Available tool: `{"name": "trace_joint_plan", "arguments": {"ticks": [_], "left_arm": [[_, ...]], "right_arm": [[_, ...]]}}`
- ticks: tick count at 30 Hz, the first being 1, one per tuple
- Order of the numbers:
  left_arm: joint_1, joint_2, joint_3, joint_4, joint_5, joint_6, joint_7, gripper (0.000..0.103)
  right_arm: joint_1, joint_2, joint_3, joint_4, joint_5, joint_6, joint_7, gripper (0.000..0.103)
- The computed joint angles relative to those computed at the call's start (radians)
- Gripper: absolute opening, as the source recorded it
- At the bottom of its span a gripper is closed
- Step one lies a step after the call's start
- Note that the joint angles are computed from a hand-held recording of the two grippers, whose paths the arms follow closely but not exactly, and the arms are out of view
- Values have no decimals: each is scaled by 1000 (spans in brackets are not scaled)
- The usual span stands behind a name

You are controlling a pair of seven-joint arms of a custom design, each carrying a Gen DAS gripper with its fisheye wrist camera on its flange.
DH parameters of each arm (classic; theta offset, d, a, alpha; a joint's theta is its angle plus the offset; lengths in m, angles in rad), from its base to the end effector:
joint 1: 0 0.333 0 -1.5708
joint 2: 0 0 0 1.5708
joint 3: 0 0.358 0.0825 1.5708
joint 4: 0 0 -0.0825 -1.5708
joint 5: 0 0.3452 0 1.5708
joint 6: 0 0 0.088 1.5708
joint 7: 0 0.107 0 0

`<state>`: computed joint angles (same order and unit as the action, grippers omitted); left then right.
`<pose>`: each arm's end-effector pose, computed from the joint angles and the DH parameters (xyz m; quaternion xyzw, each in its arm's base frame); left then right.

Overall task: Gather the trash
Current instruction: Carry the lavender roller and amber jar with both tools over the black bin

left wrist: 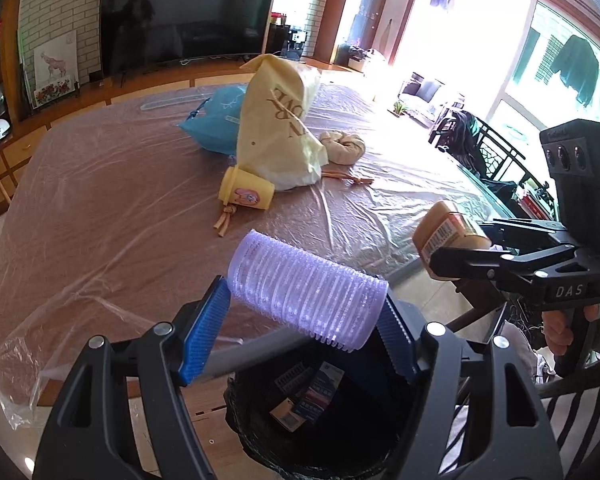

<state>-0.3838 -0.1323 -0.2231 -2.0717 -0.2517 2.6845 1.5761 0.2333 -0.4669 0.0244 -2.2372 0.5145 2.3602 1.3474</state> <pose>0.4307 -0.2987 0.6298 -0.4984 0.7843 -0.3560 0.0986 0.3848 0.1106 0.6638 -0.7299 0.5831 -0.0388 0.3546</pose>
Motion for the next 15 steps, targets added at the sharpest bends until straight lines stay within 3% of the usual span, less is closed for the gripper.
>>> {"name": "trace_joint_plan", "arguments": {"ticks": [15], "left_arm": [[-51,-63,13,-41,-80,-66,114,72]], "right_arm": [[6,-53,-2,-39,7,-52,-17,57]]}}
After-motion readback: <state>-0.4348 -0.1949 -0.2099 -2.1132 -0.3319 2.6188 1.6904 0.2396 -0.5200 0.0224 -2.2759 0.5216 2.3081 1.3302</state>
